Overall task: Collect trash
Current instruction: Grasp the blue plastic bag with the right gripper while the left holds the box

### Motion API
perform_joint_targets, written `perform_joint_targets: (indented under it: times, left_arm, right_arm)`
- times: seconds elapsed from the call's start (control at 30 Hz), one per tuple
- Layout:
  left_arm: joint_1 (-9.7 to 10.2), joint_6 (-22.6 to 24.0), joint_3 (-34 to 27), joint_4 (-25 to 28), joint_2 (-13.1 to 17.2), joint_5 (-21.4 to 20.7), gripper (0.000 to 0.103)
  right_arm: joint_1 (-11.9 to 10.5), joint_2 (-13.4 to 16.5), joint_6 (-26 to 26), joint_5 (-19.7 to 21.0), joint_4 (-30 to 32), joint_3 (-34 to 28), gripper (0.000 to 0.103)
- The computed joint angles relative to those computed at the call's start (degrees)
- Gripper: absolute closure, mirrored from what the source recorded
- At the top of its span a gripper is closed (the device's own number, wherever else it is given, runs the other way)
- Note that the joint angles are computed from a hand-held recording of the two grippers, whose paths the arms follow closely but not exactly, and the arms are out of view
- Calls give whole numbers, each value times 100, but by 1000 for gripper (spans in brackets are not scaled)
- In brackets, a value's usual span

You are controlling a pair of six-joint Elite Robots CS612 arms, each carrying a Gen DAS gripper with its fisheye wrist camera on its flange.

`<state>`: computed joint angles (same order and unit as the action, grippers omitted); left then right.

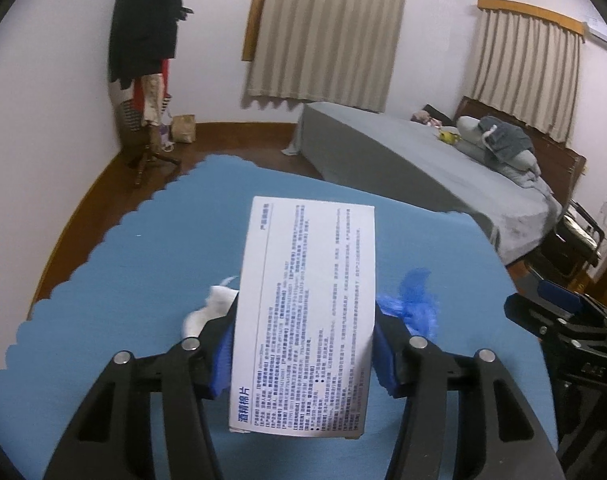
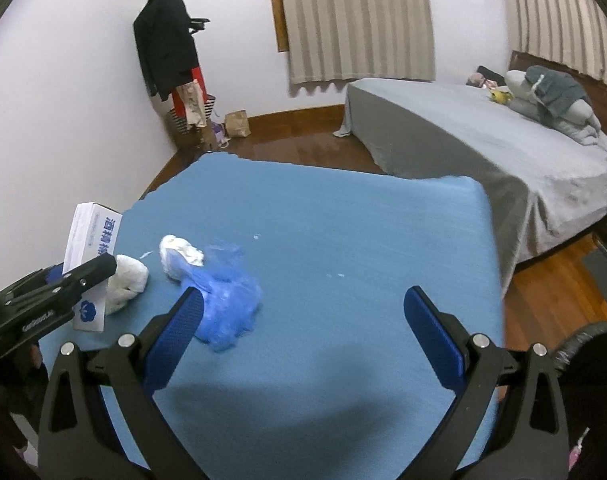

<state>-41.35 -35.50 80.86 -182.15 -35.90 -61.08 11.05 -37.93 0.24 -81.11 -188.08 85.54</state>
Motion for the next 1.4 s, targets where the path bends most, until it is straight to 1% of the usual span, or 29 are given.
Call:
perform_joint_targets:
  times: [0.13,0.27,0.53,0.67,0.73,0.77,0.8,0.83,0.9,0.93,1.0,1.1,1.4]
  left_arm:
    - [30,-83,151,11,-66,164,48]
    - [58,-129,260,23,-102,232,48]
    - [79,-226,327,30,-97,310,48]
    - [73,-271,345,54,-100,343,48]
    - [80,-284,362,53,-107,348,48]
    - [80,-293,374,57,-115,357,48]
    - [82,-294,366,66,-114,359,48]
    - [78,-301,371,79,-118,367,48]
    - [73,-309,378,112,-128,364,48]
    - [72,-306,382,120,-132,363,48]
    - [67,-307,396,131,-144,363,48]
    - [51,-288,387,134,-159,371,48]
    - [-23,-160,278,36,-170,409,48]
  right_arm:
    - [106,150,-79,77,298,-265,6]
    - [181,278,-147,110,555,-468,6]
    - [267,486,-234,110,896,-792,6]
    - [301,570,-256,127,1223,-995,6]
    - [321,598,-312,151,1355,-1072,11]
    - [334,615,-362,185,1452,-1118,23]
    - [334,621,-396,229,1542,-1146,31]
    - [326,622,-416,305,1614,-1160,32]
    - [311,619,-457,474,1709,-1183,47]
    - [307,605,-515,531,1740,-1171,49]
    - [287,569,-563,648,1759,-1131,58]
    - [251,493,-507,731,1671,-1048,61]
    - [92,125,-212,775,1033,-525,62]
